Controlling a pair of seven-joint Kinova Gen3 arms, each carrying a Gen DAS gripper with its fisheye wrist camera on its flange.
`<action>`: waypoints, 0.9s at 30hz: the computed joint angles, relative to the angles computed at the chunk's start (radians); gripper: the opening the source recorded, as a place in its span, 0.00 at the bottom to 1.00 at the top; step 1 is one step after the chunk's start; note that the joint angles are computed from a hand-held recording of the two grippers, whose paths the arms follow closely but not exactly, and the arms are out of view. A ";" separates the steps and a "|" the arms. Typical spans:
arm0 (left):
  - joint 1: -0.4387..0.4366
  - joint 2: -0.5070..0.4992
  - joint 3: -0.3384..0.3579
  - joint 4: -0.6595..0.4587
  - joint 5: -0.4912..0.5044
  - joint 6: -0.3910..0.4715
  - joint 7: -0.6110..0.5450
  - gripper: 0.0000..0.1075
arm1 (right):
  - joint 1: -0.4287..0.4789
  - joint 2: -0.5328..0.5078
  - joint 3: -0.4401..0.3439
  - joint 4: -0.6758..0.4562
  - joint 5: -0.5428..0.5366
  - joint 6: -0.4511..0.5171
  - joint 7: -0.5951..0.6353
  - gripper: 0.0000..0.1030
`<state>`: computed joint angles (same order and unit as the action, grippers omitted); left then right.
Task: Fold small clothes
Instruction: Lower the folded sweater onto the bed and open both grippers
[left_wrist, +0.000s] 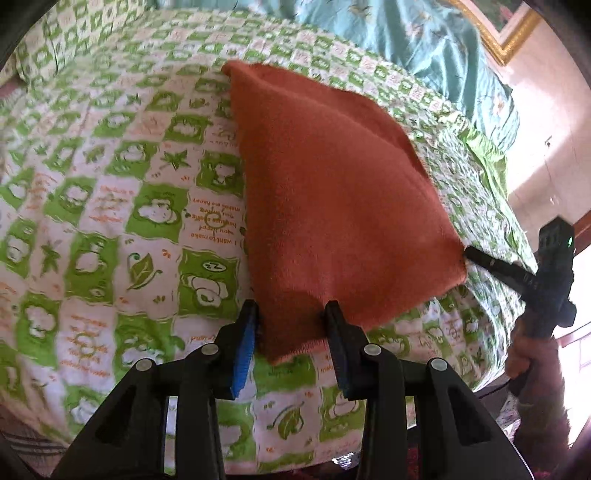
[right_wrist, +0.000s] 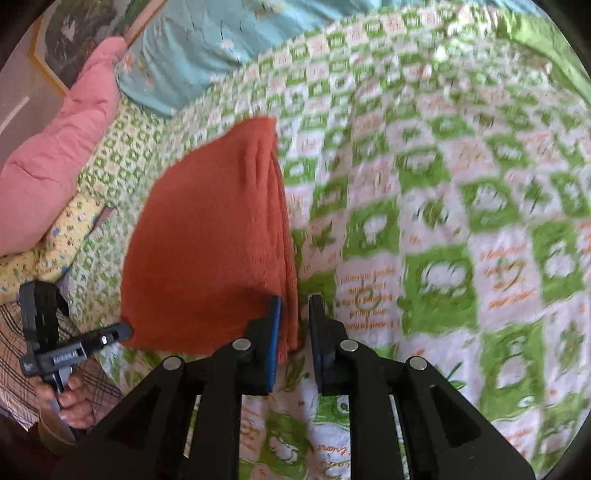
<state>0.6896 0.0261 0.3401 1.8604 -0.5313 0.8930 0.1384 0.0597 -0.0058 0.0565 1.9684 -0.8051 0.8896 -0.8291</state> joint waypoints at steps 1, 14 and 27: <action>0.005 -0.001 0.004 -0.008 -0.002 0.020 0.000 0.35 | 0.002 -0.010 0.002 -0.003 -0.011 -0.004 0.006 0.16; -0.024 -0.035 0.015 -0.048 -0.163 0.002 0.007 0.40 | -0.044 0.061 -0.043 -0.093 -0.156 0.005 0.070 0.16; -0.089 0.058 -0.093 -0.020 -0.061 -0.190 -0.148 0.39 | -0.047 0.247 -0.153 -0.199 -0.048 -0.101 -0.059 0.13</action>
